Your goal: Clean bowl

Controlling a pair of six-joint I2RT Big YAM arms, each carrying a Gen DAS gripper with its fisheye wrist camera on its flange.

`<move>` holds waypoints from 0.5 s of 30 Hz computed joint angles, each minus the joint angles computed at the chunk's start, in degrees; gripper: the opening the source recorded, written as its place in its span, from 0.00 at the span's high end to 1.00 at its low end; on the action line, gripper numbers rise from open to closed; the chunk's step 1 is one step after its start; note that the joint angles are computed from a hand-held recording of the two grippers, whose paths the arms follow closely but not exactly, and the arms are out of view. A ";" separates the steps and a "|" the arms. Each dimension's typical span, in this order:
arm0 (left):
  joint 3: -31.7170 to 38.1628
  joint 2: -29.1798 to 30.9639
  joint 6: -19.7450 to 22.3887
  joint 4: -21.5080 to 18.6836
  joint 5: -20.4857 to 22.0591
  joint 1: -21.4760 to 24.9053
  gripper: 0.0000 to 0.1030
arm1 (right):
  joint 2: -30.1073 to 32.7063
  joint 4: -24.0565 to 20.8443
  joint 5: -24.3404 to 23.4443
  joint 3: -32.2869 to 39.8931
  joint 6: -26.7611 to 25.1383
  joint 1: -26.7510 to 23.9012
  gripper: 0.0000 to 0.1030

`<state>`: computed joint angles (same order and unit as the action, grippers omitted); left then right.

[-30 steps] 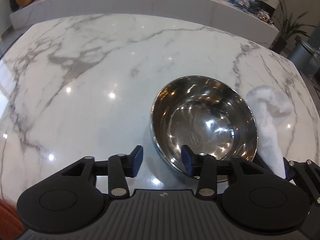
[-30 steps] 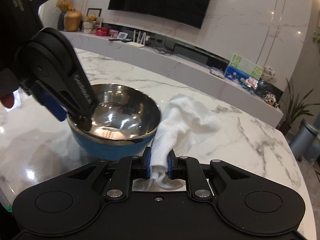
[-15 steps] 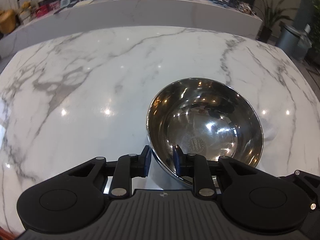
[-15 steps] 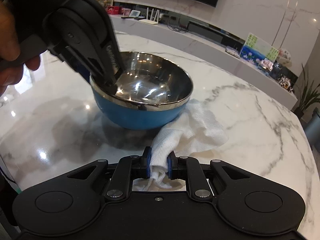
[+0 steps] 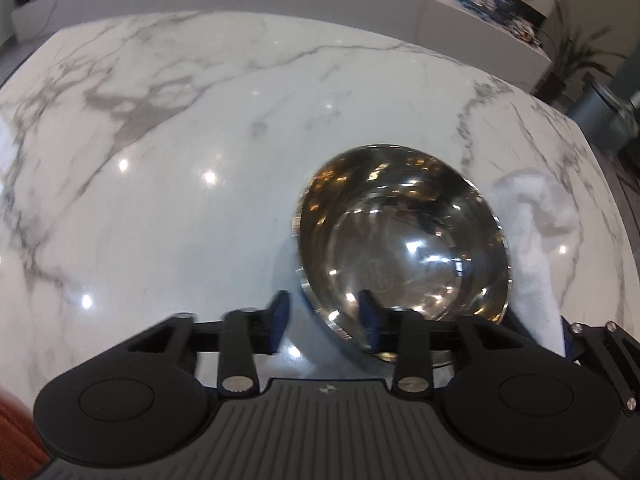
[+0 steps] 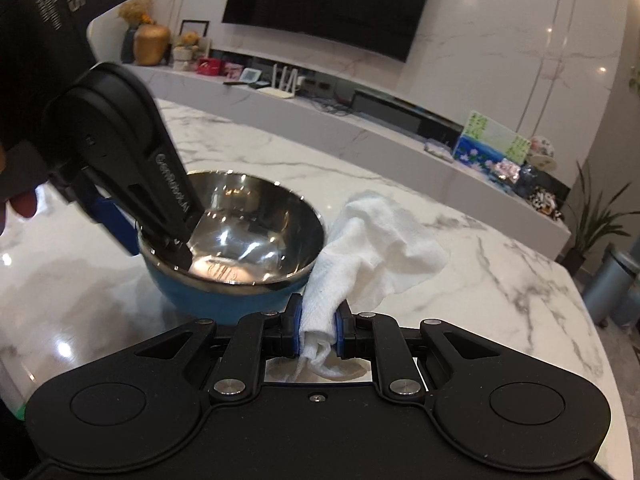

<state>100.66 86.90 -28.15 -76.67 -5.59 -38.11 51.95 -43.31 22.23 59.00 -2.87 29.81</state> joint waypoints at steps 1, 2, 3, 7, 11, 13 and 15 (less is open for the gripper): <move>-0.05 0.05 0.77 0.21 -0.57 -0.23 0.74 | 0.18 -0.59 -0.05 0.23 -0.06 0.22 0.86; -0.28 0.05 1.97 0.80 -1.10 -0.42 0.74 | 0.33 -1.43 -0.06 0.51 0.02 0.49 0.86; -0.47 0.08 3.00 1.44 -1.30 -0.49 0.75 | 0.51 -2.34 -0.24 0.75 0.22 0.65 0.86; -0.54 0.47 5.57 3.07 -1.15 -0.42 0.79 | 1.73 -6.38 -1.77 1.60 1.37 0.66 0.86; -0.95 0.37 5.63 4.33 -0.67 -0.15 0.79 | 1.65 -8.76 -1.63 1.50 3.11 2.00 0.86; -1.04 0.20 4.38 4.38 -0.64 0.01 0.76 | 1.44 -8.98 -1.06 1.43 3.61 2.36 0.87; -0.76 0.04 1.66 3.64 0.06 0.48 0.64 | 1.20 -8.67 -0.08 1.36 4.10 2.42 0.86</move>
<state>99.90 86.94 -26.49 -73.03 -5.52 -37.63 53.15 -51.98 22.15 60.36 1.23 32.23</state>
